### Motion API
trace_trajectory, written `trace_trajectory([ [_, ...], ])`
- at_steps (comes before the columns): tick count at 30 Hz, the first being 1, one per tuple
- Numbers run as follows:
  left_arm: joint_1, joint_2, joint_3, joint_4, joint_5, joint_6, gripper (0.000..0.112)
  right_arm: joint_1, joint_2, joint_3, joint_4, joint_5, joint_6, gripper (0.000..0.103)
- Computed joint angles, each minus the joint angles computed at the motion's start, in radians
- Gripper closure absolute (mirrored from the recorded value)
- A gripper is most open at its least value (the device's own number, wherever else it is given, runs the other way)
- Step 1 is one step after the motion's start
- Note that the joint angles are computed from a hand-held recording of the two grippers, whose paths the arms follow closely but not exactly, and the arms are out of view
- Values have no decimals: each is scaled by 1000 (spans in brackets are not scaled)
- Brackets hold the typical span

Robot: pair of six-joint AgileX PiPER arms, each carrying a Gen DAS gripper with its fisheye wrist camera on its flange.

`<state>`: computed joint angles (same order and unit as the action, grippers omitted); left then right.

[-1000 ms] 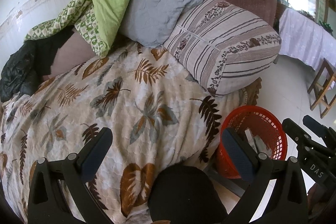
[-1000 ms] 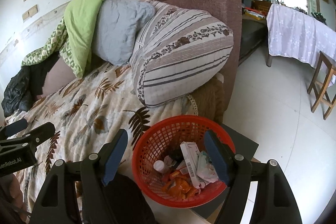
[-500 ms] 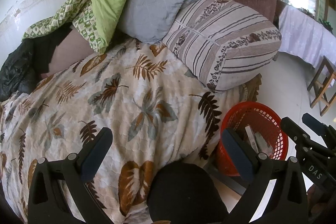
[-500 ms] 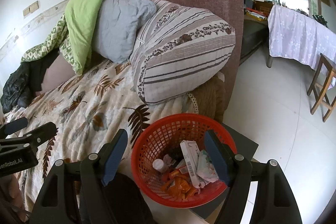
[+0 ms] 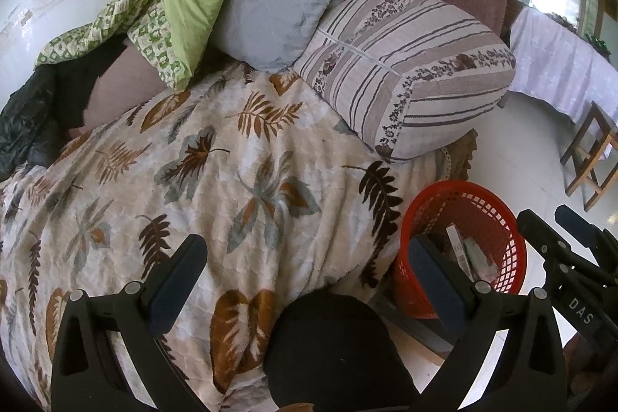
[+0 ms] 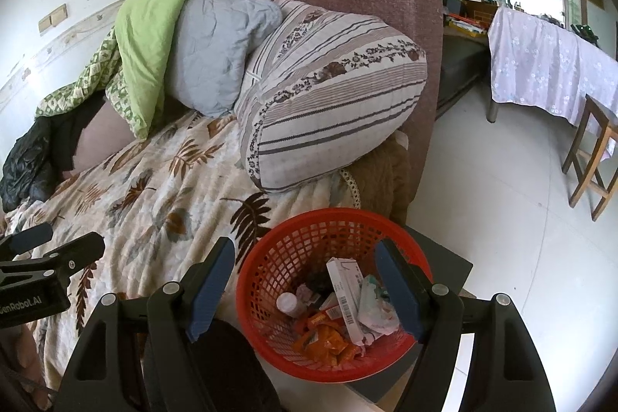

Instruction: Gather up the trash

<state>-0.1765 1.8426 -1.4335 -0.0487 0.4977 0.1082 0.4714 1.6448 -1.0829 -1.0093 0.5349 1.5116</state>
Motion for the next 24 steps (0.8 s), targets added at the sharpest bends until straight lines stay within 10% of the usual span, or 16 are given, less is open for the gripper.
trace_trajectory([
  [24, -8, -4, 6, -23, 1, 31, 9, -21, 8, 4, 26, 9, -2, 24],
])
